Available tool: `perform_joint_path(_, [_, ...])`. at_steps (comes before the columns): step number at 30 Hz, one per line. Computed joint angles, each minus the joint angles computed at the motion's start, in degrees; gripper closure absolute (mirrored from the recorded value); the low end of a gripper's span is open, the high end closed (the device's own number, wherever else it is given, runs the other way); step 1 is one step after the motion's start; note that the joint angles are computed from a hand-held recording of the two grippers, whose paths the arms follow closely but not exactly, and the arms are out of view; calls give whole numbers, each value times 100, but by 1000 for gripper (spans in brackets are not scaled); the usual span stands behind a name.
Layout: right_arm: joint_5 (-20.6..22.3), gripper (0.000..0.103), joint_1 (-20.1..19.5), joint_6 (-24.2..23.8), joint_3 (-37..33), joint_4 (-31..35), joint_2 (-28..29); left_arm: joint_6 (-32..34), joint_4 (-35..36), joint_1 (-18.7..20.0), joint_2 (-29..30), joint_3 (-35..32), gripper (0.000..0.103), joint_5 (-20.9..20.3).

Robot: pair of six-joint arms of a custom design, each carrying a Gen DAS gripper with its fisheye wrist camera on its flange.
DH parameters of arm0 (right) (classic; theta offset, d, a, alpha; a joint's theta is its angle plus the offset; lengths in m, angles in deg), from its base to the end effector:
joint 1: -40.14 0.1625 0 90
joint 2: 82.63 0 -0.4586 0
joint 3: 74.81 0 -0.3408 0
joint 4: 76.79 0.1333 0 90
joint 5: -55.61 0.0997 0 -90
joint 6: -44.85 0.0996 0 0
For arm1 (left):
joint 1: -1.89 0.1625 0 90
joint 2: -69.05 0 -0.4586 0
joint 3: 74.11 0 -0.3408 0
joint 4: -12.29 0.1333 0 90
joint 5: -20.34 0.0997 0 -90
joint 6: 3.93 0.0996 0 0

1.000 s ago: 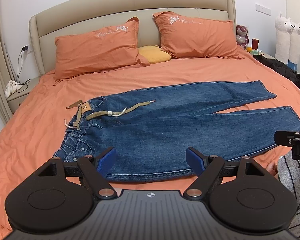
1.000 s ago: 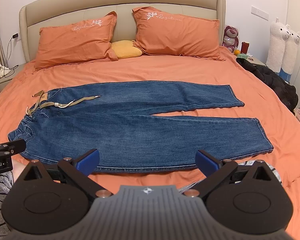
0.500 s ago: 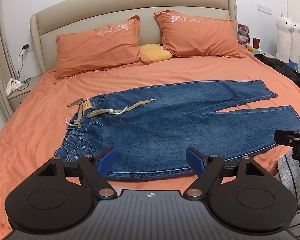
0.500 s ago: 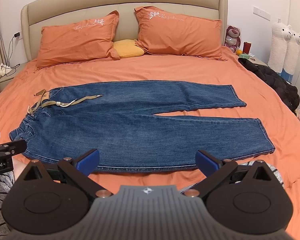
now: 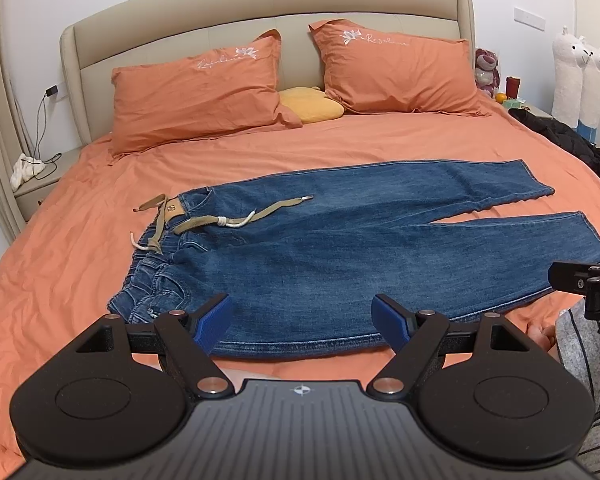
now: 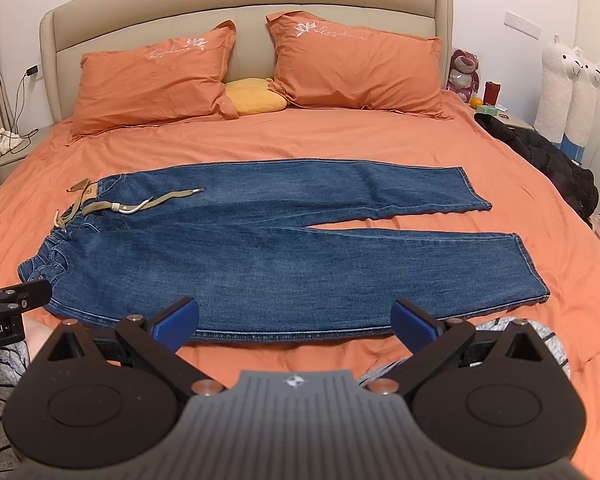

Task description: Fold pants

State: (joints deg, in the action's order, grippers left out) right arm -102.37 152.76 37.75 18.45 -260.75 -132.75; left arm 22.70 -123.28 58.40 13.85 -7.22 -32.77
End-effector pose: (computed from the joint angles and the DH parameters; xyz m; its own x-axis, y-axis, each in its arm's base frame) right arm 0.2819 -0.5701 0.3351 -0.5877 0.4431 0.6770 -0.3181 0.6429 -0.6968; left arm -0.2377 -0.7092 0.4595 -0.5560 0.4554 -0.6954 0.7912 0.5462 -0.2749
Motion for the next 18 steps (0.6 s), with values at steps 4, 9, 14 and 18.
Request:
perform_joint_path(4, [10, 5, 0, 35, 44, 2, -30, -7, 7, 0, -10, 27, 11, -10])
perform_joint_path(9, [7, 5, -2, 61, 56, 13, -41, -21, 0, -3, -26, 63, 11, -28])
perform_joint_path(14, [1, 5, -2, 166, 152, 19, -91, -51, 9, -16, -53, 107, 11, -39])
perform_joint_path(18, [4, 5, -7, 223, 206, 33, -128, -68, 46, -7, -61, 114, 11, -62])
